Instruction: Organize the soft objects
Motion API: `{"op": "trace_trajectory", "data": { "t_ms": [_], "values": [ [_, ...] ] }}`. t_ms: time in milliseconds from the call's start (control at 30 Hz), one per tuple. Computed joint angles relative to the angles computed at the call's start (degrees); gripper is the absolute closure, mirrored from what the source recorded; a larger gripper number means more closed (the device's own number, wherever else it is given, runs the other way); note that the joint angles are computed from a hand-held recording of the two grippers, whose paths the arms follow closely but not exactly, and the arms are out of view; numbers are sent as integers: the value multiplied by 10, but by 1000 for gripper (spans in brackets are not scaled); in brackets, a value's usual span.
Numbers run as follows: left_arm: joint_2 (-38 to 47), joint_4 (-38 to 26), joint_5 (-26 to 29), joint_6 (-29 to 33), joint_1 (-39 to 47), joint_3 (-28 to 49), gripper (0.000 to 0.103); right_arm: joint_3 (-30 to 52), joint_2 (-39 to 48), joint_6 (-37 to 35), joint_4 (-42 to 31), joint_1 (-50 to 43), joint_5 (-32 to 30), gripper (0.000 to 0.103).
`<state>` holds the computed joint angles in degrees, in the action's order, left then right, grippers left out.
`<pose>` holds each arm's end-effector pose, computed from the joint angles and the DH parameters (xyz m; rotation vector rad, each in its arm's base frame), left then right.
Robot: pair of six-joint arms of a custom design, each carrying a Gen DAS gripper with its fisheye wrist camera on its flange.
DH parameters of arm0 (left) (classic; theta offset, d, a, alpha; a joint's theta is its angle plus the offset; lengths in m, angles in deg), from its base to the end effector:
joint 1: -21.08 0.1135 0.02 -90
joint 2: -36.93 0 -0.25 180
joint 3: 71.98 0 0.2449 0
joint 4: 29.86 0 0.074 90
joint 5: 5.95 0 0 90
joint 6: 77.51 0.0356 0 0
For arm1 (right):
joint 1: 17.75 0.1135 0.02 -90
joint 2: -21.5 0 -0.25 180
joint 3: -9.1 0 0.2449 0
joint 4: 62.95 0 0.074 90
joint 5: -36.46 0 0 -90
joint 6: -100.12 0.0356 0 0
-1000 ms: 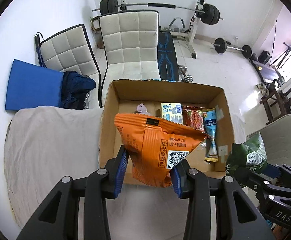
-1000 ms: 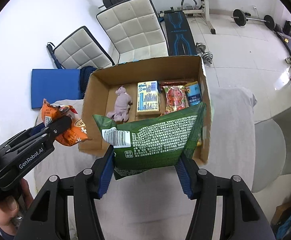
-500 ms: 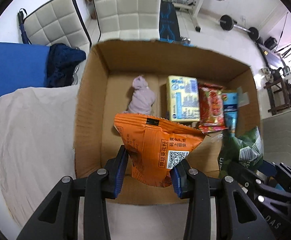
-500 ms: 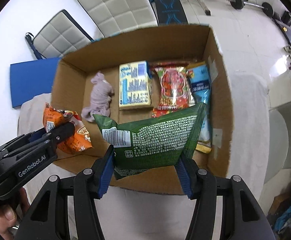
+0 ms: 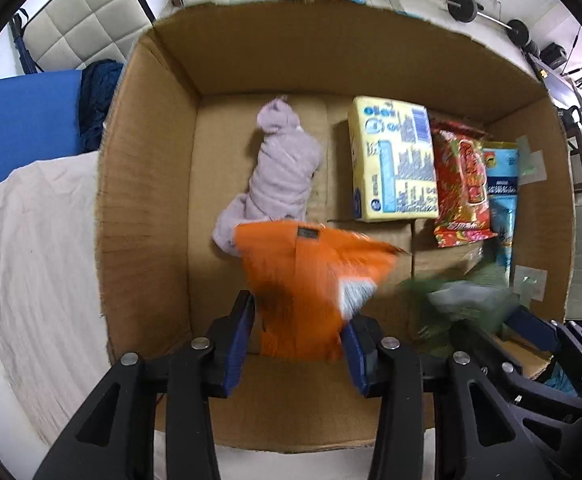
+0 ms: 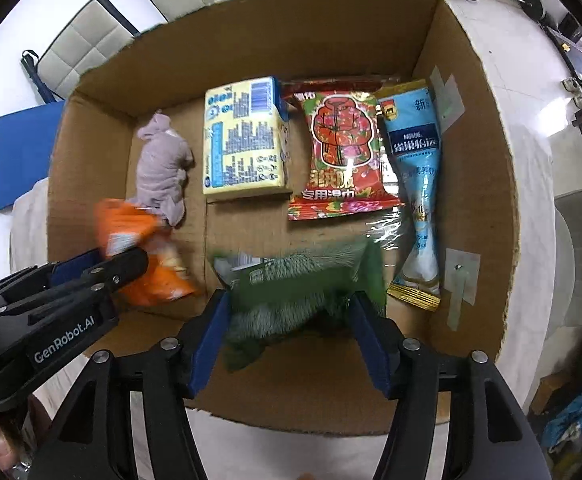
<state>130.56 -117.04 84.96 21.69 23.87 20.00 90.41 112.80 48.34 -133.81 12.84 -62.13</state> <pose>0.2826 0.0132 0.2464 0.1747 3.1147 -0.0213 0.2420 0.1492 0.2131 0.1863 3.0714 0.3298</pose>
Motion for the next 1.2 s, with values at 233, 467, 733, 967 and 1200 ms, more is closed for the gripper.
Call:
{"op": "trace_trajectory", "data": {
  "t_ms": [233, 467, 733, 967, 1200],
  "values": [
    [-8, 2, 1, -3, 7, -8, 63, -13, 2, 1, 4, -2, 3, 35],
    [-45, -8, 5, 7, 28, -14, 56, -26, -28, -8, -19, -5, 10, 32],
    [-91, -32, 6, 22, 53, -8, 11, -13, -64, -9, -62, 4, 32, 9],
    [-119, -44, 2, 21, 61, 6, 4, 12, -92, 5, -106, 17, 58, 0],
    [-148, -76, -3, 19, 63, 38, 4, 30, -123, 19, -143, 36, 76, 0]
  ]
}}
